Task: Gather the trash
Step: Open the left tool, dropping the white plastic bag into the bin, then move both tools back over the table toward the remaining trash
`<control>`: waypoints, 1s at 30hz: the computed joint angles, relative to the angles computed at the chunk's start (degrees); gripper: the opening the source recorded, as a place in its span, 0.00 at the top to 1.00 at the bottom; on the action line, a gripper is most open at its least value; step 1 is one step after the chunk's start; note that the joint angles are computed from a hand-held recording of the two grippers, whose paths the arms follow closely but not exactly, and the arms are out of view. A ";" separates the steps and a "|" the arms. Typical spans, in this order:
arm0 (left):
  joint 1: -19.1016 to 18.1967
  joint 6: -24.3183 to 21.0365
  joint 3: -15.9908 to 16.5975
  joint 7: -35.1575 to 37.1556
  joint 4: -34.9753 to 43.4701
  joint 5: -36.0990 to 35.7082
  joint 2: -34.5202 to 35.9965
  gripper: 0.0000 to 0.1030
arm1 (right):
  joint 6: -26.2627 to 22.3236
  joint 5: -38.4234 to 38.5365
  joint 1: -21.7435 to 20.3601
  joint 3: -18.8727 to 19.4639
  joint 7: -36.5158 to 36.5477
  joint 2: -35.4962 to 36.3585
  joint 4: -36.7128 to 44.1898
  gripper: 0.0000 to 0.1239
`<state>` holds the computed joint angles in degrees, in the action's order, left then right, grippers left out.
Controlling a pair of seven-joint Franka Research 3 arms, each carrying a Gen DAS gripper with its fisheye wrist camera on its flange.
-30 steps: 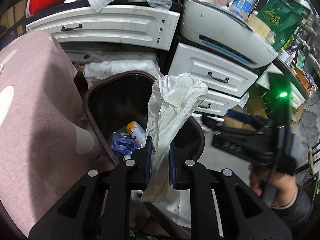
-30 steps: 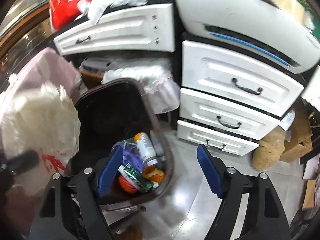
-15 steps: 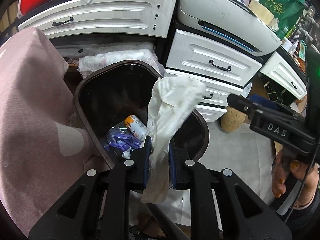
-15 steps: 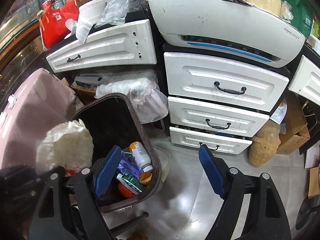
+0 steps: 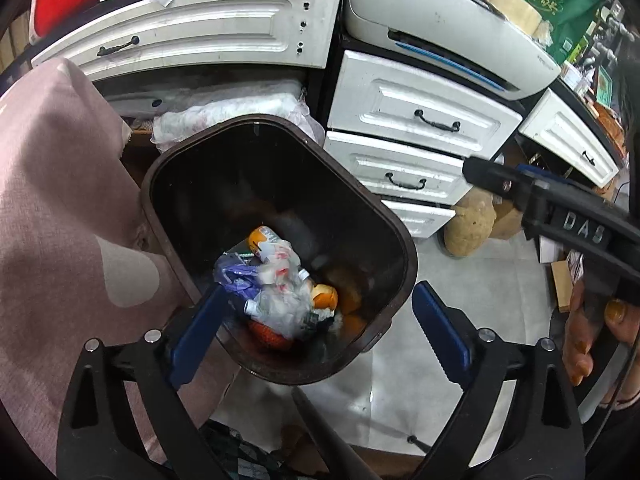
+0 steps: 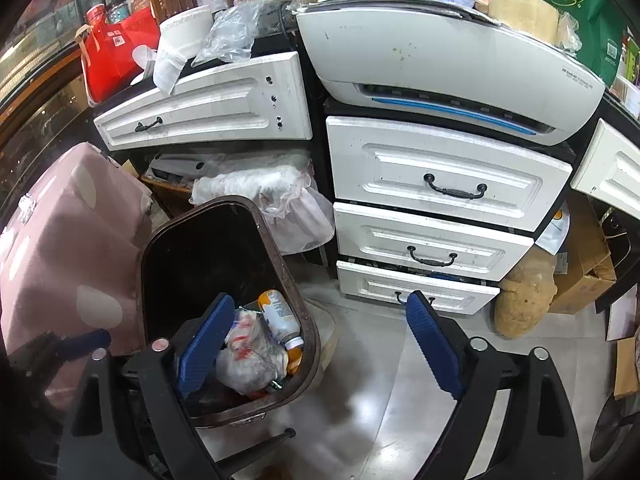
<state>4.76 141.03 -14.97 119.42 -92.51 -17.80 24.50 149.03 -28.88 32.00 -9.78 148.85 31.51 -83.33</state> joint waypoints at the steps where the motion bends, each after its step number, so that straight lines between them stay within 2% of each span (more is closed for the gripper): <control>1: 0.05 -0.21 -0.05 0.00 -0.03 -0.06 -0.09 0.11 | -0.02 -0.19 0.13 -0.18 0.21 -0.09 -0.03 0.27; 9: 0.71 4.73 -0.20 2.14 -5.98 -1.92 -5.24 0.10 | 0.44 -1.49 0.39 -0.32 1.29 -0.98 -0.62 0.25; 17: 2.06 7.32 0.12 10.40 -12.07 -12.61 -13.16 0.08 | 4.45 -1.72 0.66 -0.01 1.30 -1.75 -0.68 0.24; 25: 0.57 10.84 4.55 15.87 -16.43 -19.84 -19.42 0.06 | 7.51 -0.16 1.80 0.68 -2.57 -0.52 2.72 0.22; 30: 0.19 13.58 7.36 17.09 -18.17 -21.13 -21.74 0.06 | 8.59 2.97 2.41 2.16 -9.13 1.87 7.57 0.22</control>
<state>4.95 154.60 -7.60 136.51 -110.67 -38.93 2.76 157.63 -25.91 34.41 -7.62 139.72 33.38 -75.76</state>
